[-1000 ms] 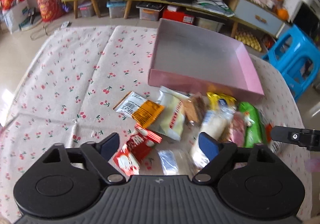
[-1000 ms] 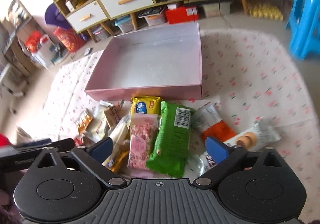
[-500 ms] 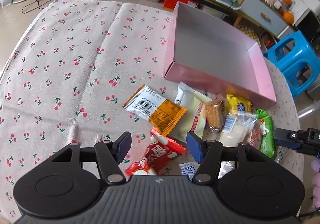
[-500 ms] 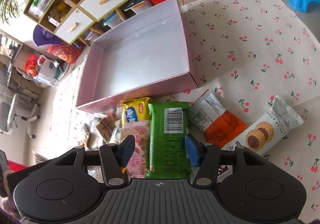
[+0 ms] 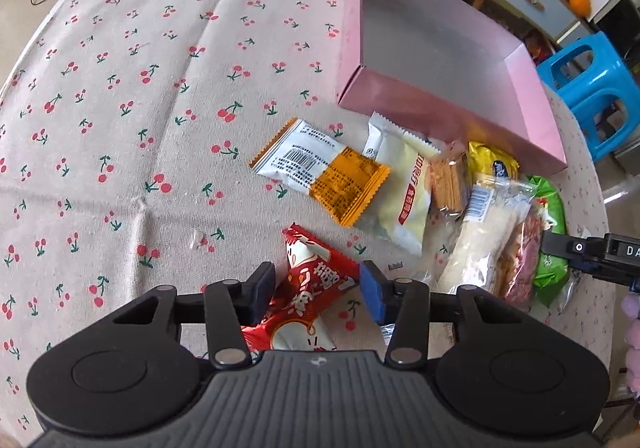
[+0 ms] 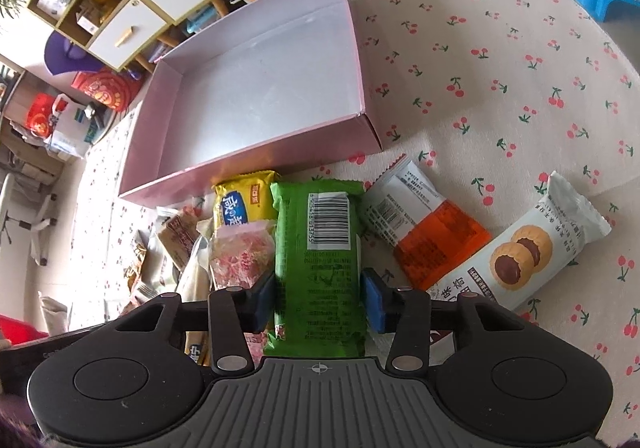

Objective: Organize snacks
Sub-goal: 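Grasp the green wrapped bar with the right tool while the left tool grasps the red-and-white candy pack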

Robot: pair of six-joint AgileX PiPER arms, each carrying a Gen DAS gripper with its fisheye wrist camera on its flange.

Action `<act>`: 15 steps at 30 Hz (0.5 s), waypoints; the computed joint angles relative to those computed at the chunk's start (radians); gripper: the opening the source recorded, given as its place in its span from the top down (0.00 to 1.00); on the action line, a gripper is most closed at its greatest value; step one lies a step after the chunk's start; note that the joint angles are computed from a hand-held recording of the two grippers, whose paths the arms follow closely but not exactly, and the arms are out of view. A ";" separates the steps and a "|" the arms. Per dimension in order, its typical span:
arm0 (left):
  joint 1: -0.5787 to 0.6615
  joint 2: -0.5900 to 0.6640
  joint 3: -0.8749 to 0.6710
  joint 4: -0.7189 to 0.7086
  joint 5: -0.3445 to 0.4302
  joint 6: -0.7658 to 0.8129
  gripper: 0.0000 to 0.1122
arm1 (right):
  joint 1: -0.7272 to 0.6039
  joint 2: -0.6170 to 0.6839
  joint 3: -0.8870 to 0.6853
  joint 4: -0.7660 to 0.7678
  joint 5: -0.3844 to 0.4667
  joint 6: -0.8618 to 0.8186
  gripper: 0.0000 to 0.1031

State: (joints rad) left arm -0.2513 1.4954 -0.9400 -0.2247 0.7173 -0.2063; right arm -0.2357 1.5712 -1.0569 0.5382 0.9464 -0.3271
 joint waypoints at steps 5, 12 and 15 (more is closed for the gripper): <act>0.003 -0.003 0.005 0.006 -0.001 0.005 0.62 | 0.001 -0.003 0.009 0.001 -0.006 -0.004 0.58; 0.027 -0.049 0.026 -0.024 0.013 0.064 0.58 | -0.007 -0.021 0.008 -0.004 0.001 0.009 0.59; 0.027 -0.064 0.035 -0.017 0.022 0.084 0.59 | -0.013 -0.038 0.009 -0.003 0.001 0.006 0.59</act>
State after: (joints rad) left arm -0.2243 1.4312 -0.9050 -0.2413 0.7394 -0.1218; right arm -0.2491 1.5336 -1.0481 0.5355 0.9472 -0.3214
